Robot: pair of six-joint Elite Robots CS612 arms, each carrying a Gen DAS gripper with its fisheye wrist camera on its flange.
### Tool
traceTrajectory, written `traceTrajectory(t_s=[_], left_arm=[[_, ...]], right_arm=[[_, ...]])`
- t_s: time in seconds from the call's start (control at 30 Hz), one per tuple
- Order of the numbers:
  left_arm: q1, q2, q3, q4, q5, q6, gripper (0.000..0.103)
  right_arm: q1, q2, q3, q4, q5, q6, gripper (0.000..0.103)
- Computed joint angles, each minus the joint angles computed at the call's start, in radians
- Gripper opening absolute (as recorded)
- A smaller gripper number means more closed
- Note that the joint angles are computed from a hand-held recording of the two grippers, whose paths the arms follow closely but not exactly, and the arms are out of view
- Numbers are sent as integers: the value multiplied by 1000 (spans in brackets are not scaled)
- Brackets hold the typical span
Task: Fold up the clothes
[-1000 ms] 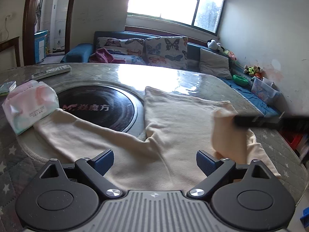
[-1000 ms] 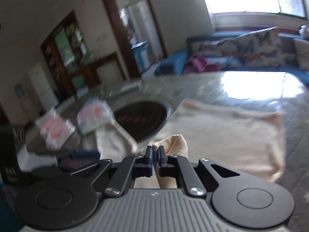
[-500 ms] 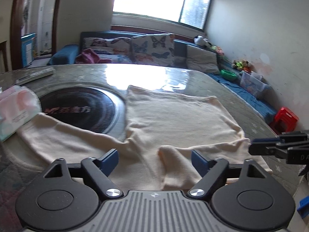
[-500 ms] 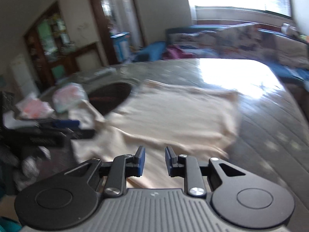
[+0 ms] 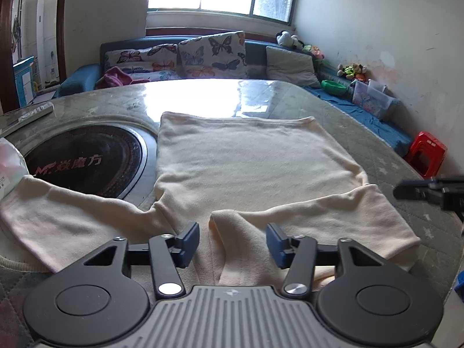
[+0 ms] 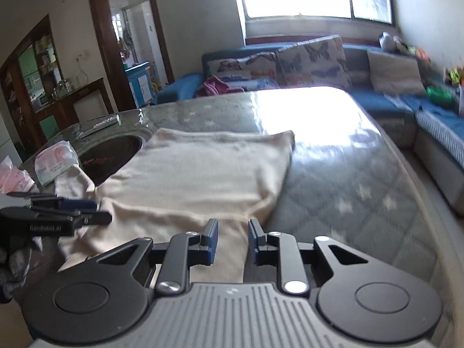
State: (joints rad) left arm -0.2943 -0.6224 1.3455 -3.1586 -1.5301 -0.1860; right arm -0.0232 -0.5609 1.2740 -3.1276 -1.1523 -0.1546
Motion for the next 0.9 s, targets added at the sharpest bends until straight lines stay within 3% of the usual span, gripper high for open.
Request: traceTrajectory(t_s=[0.07,0.13,0.23,0.3,0.5,0.67,0.9], left_arm=[[-1,1,-3,10,6,-1,39],[-1,2,-5,17,11,-2,24],[-2,-1,-2,15,18,11,15],[-3,-7,4,16,34,16,14],[-1,-32,31,15,61,25,17],[2,-43,51,-10,-38,60,18],[-4,-40,63,18,-72,104,18]], right_arm=[[8,17,-32,11,-12,-22,22],[14,30,-54,32,-27,-48,22],[22,40,-66,56,-70,-77,22],[25,43,-67,63,-97,-88,22],[20,27,-41,31,-85,-101,22],[19,-12,11,37,-25,-181,22],[23,-43,71,54,-27,-268,22]])
